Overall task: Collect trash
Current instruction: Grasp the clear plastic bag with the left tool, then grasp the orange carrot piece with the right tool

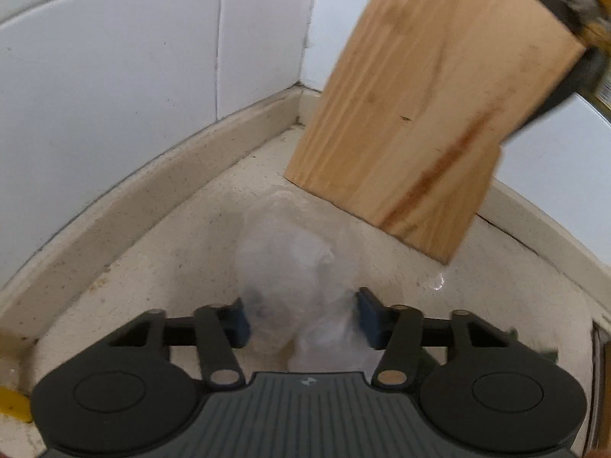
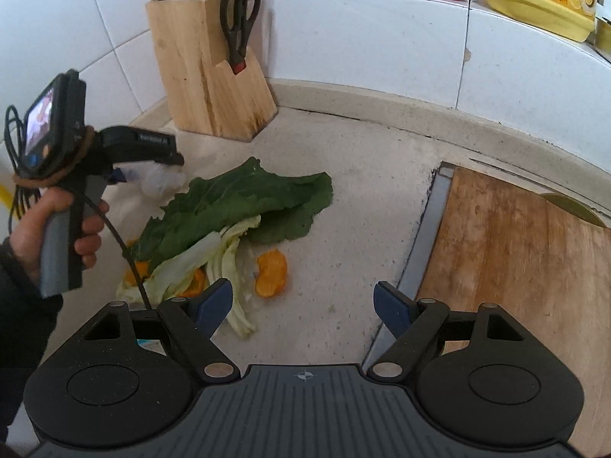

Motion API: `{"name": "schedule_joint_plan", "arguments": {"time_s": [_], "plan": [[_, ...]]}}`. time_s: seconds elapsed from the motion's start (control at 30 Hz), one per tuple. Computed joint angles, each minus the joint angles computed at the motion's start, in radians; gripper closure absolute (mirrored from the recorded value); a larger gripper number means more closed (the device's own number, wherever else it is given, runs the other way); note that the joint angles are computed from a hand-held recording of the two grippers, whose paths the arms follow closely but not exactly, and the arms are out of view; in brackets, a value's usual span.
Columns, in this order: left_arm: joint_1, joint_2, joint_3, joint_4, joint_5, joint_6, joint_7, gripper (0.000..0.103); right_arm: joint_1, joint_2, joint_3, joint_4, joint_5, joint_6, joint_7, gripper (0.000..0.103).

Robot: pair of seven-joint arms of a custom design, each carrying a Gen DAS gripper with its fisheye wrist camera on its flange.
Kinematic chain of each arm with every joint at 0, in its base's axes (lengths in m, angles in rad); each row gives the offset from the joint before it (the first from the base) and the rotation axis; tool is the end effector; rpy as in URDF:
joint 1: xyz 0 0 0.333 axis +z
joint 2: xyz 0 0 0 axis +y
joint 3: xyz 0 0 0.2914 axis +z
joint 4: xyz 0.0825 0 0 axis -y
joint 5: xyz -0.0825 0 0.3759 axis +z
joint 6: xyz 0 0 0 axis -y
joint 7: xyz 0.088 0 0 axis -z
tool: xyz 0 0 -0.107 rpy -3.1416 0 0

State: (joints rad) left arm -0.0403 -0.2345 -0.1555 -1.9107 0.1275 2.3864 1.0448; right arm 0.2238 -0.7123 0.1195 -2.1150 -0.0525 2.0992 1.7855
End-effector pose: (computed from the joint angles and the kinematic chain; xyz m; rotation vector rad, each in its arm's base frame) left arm 0.5207 -0.1115 0.6528 -2.0627 1.5851 -0.7886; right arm 0.3397 0.1399 0.7238 -1.9147 1.6671 -0.6028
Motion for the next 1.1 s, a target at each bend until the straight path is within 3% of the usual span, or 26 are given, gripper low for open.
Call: {"name": "schedule_joint_plan", "arguments": {"time_s": [0.1, 0.23, 0.6, 0.83, 1.1], "plan": [[-0.016, -0.071, 0.017, -0.057, -0.051, -0.003, 0.053, 0.067, -0.001, -0.002, 0.002, -0.002, -0.004, 0.007, -0.002, 0.020], [-0.026, -0.217, 0.035, -0.173, -0.112, -0.011, 0.104, 0.067, -0.002, -0.009, 0.004, -0.004, -0.006, 0.009, -0.001, 0.024], [-0.049, -0.630, 0.060, -0.405, -0.194, -0.146, 0.146, 0.067, 0.019, -0.075, -0.006, -0.035, 0.035, -0.039, -0.016, 0.025], [-0.075, -0.728, 0.034, -0.457, -0.212, -0.188, 0.145, 0.067, 0.031, -0.040, -0.006, -0.005, 0.056, -0.037, -0.037, 0.025], [-0.117, -0.773, 0.048, -0.507, -0.262, -0.194, 0.141, 0.067, 0.011, 0.006, 0.013, -0.002, 0.011, -0.024, -0.039, 0.025]]}}
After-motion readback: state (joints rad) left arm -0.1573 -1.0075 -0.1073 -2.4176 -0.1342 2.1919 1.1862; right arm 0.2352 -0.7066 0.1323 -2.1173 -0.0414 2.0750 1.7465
